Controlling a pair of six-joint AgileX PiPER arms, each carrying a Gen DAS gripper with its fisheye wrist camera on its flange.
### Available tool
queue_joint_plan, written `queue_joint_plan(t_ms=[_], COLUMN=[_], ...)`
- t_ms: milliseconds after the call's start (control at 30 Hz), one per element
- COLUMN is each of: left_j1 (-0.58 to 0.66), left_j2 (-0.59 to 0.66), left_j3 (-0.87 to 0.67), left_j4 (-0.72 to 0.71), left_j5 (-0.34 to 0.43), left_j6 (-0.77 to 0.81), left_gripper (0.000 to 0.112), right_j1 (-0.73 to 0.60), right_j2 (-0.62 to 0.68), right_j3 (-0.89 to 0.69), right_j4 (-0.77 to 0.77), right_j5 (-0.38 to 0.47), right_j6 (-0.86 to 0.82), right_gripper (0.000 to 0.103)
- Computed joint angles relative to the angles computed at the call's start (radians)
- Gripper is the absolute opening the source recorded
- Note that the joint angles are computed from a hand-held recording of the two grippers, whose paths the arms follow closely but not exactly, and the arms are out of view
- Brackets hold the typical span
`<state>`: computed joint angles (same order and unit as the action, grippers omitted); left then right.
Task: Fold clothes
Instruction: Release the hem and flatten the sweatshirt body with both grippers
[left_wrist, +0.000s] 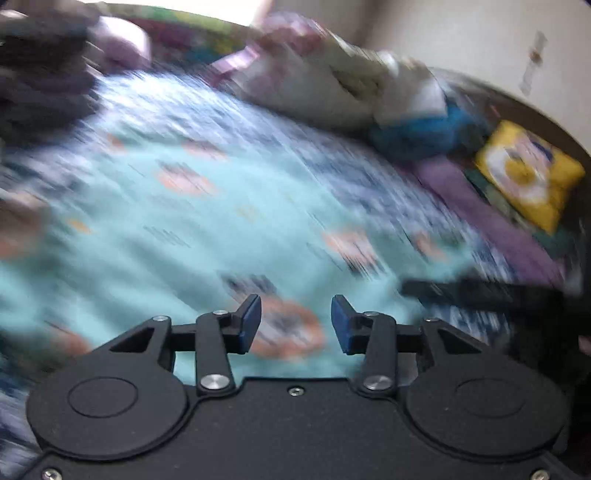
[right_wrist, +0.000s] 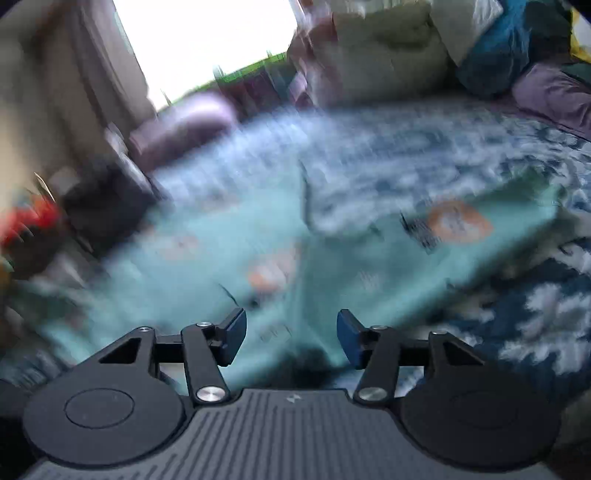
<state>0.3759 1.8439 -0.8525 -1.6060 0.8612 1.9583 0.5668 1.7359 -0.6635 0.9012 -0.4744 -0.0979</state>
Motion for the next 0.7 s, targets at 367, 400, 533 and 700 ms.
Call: queue_joint_plan(t_ms=[367,400,533,700], left_j1=[0.488,0.518,0.568,0.542], left_j2=[0.184,0.255,0.548,0.832], left_j3=[-0.587,-0.678,-1.078,-1.576], left_j4=[0.210,0.257,0.424,0.539], left_j5=[-0.093,-0.056,0.126,0.307], left_j6=[-0.905,-1.005,-1.405,-1.716], left_gripper=[0.078,0.078,0.081,0.081], right_j1=[0.047,0.049,0.028,0.056], right_j2=[0.091,0.103,0.125,0.172], right_j3=[-0.157,-0.170,-0.212,-0.277], right_j4=[-0.223,-0.243,-0.380,-0.212], right_j5=[0.005,0.007,0.068,0.082], right_j6=[0.116,0.126,0.233,0.123], right_gripper=[0.063,0.063,0.066,0.067])
